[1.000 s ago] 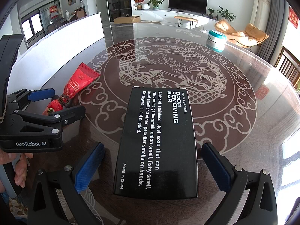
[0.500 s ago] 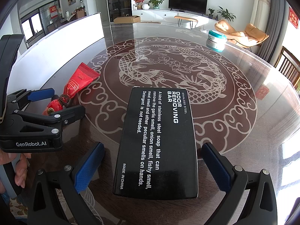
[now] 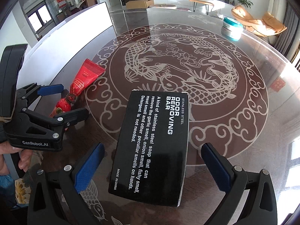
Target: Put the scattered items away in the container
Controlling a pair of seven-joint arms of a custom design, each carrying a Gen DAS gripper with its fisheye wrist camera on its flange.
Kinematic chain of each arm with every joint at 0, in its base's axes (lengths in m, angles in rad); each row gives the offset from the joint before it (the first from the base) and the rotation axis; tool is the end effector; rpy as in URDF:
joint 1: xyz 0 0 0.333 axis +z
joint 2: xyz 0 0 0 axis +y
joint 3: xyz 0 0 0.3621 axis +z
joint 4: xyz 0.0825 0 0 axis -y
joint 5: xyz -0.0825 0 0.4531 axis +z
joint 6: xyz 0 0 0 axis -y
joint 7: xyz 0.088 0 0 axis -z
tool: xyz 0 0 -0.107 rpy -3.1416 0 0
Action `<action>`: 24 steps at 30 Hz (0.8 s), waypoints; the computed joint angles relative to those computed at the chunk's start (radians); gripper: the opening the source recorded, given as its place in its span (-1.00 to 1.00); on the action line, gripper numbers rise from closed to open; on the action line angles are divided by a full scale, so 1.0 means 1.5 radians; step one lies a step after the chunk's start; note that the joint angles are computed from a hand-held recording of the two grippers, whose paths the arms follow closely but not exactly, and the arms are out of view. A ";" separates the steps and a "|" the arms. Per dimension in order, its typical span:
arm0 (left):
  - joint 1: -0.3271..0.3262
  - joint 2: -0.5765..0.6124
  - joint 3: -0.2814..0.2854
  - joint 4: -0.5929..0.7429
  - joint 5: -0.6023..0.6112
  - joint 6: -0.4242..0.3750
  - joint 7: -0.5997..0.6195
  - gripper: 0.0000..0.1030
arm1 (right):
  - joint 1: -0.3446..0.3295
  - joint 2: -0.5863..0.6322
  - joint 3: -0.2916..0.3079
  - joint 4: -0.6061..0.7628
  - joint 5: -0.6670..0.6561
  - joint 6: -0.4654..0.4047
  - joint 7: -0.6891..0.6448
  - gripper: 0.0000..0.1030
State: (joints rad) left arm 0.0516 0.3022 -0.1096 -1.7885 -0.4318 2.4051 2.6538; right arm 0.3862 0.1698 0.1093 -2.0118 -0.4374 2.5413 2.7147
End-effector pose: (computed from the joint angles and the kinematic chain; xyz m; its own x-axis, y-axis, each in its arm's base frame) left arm 0.7366 -0.0388 0.4279 -0.7489 -0.6621 -0.0292 -0.5779 0.6739 -0.4603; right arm 0.5972 0.3257 0.4143 -0.2982 -0.9453 -0.1323 -0.8454 0.3259 -0.4232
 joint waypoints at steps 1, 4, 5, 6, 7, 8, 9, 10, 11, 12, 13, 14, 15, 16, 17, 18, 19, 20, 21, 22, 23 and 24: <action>-0.001 0.000 0.000 0.000 0.002 0.002 0.007 1.00 | -0.011 -0.006 0.004 -0.001 0.037 0.000 -0.026 1.00; -0.001 -0.003 -0.002 -0.004 0.005 0.009 0.028 1.00 | -0.032 -0.012 0.014 0.012 0.127 -0.026 -0.114 1.00; 0.000 -0.004 -0.003 -0.005 0.002 0.012 0.035 1.00 | -0.034 -0.011 0.015 0.020 0.144 -0.039 -0.136 1.00; 0.004 -0.003 -0.005 -0.002 -0.006 0.006 0.045 0.95 | -0.035 -0.008 0.017 0.028 0.160 -0.054 -0.155 1.00; 0.009 -0.001 -0.009 0.004 -0.020 -0.010 0.056 0.69 | -0.037 -0.002 0.019 0.039 0.181 -0.072 -0.176 1.00; 0.014 -0.001 -0.012 0.009 -0.036 -0.028 0.066 0.28 | -0.040 0.006 0.021 0.049 0.205 -0.086 -0.199 1.00; 0.017 -0.003 -0.014 0.009 -0.047 -0.032 0.077 0.02 | -0.041 0.012 0.023 0.055 0.220 -0.094 -0.213 0.89; 0.015 -0.005 -0.014 0.010 -0.046 -0.034 0.083 -0.65 | -0.041 0.019 0.025 0.063 0.232 -0.106 -0.231 0.68; 0.012 -0.007 -0.013 0.012 -0.043 -0.039 0.084 -0.67 | -0.040 0.024 0.026 0.070 0.237 -0.116 -0.244 0.17; 0.015 -0.011 -0.014 0.012 -0.054 -0.039 0.093 -0.68 | -0.031 0.026 0.020 0.079 0.211 -0.131 -0.231 0.15; 0.019 -0.016 -0.016 0.011 -0.071 -0.043 0.105 -0.68 | -0.025 0.026 0.017 0.086 0.194 -0.143 -0.220 0.15; 0.023 -0.020 -0.016 0.013 -0.084 -0.050 0.112 -0.68 | -0.019 0.022 0.015 0.088 0.177 -0.144 -0.210 0.15; 0.028 -0.023 -0.015 0.016 -0.097 -0.062 0.115 -0.68 | -0.015 0.015 0.013 0.086 0.165 -0.137 -0.199 0.15; 0.032 -0.026 -0.013 0.019 -0.108 -0.074 0.115 -0.68 | -0.013 0.009 0.012 0.083 0.156 -0.129 -0.189 0.15; 0.035 -0.026 -0.011 0.025 -0.115 -0.089 0.110 -0.68 | -0.011 0.006 0.011 0.084 0.149 -0.126 -0.181 0.15; 0.038 -0.025 -0.008 0.033 -0.120 -0.106 0.103 -0.68 | -0.010 0.008 0.011 0.090 0.147 -0.131 -0.179 0.15; 0.043 -0.025 -0.006 0.039 -0.127 -0.123 0.099 -0.68 | -0.010 0.011 0.012 0.097 0.149 -0.137 -0.179 0.15; 0.049 -0.024 -0.004 0.047 -0.137 -0.139 0.098 -0.68 | -0.010 0.014 0.012 0.104 0.150 -0.141 -0.180 0.15; 0.056 -0.024 -0.002 0.056 -0.149 -0.154 0.098 -0.68 | -0.010 0.016 0.012 0.111 0.150 -0.141 -0.179 0.15; 0.064 -0.024 0.001 0.065 -0.163 -0.169 0.096 -0.68 | -0.009 0.019 0.012 0.121 0.149 -0.140 -0.180 0.15; 0.073 -0.023 0.004 0.079 -0.175 -0.185 0.092 -0.68 | -0.009 0.021 0.012 0.132 0.146 -0.137 -0.183 0.15; 0.082 -0.017 0.007 0.097 -0.187 -0.201 0.087 -0.68 | -0.007 0.026 0.013 0.149 0.141 -0.137 -0.186 0.15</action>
State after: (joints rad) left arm 0.1745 0.2760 -0.0990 -1.6427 -0.7125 2.1041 2.7839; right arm 0.3754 0.2092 0.1281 -1.7876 -0.2255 2.3364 2.4359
